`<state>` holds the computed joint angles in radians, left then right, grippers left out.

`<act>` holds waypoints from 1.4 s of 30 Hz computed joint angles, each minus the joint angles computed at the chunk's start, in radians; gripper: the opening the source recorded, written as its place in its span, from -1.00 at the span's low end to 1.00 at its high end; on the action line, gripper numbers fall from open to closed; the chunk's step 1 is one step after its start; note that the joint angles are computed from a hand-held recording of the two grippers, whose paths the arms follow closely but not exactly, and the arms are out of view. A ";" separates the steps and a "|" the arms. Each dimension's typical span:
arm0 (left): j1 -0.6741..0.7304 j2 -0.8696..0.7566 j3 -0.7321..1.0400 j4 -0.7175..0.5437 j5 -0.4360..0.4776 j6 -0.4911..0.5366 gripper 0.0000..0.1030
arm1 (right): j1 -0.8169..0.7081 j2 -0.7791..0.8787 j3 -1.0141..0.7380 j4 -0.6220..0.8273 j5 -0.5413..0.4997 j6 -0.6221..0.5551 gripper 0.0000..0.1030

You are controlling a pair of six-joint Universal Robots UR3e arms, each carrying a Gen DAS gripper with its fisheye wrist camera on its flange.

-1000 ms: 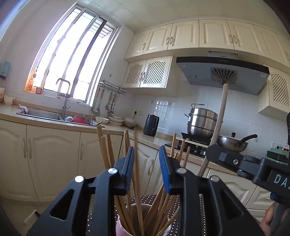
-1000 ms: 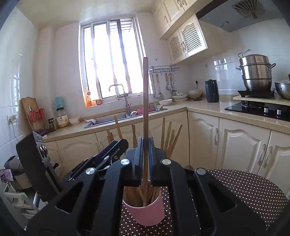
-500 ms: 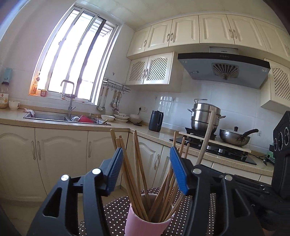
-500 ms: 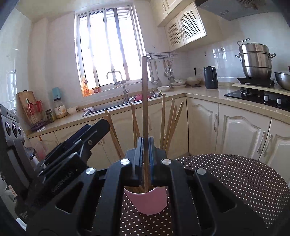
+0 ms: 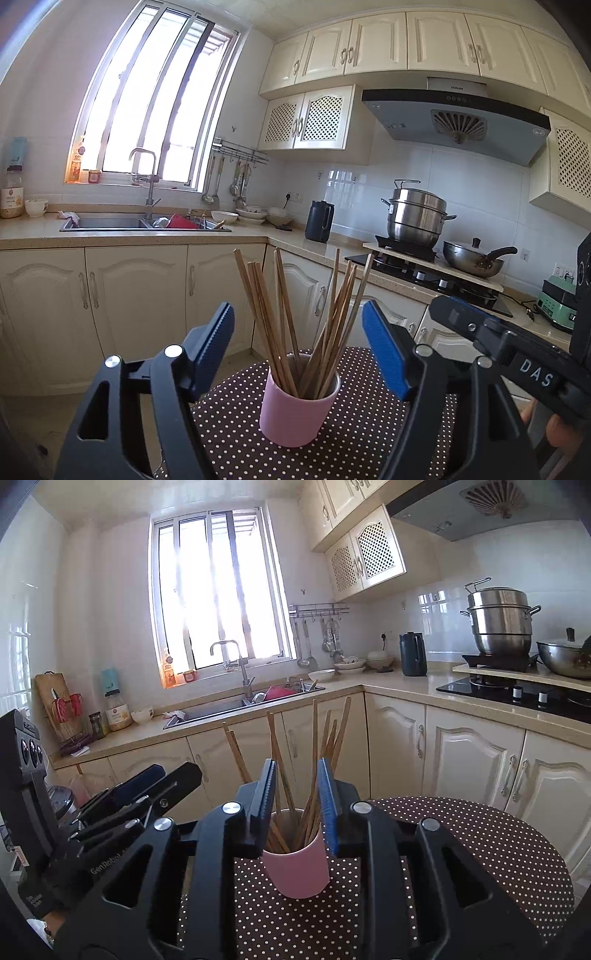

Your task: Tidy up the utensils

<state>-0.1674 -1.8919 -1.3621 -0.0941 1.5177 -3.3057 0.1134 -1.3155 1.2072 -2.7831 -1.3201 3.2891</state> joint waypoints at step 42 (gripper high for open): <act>-0.814 0.471 -0.437 0.102 0.850 0.104 0.82 | 0.588 -0.815 0.716 -0.085 -0.770 -0.081 0.48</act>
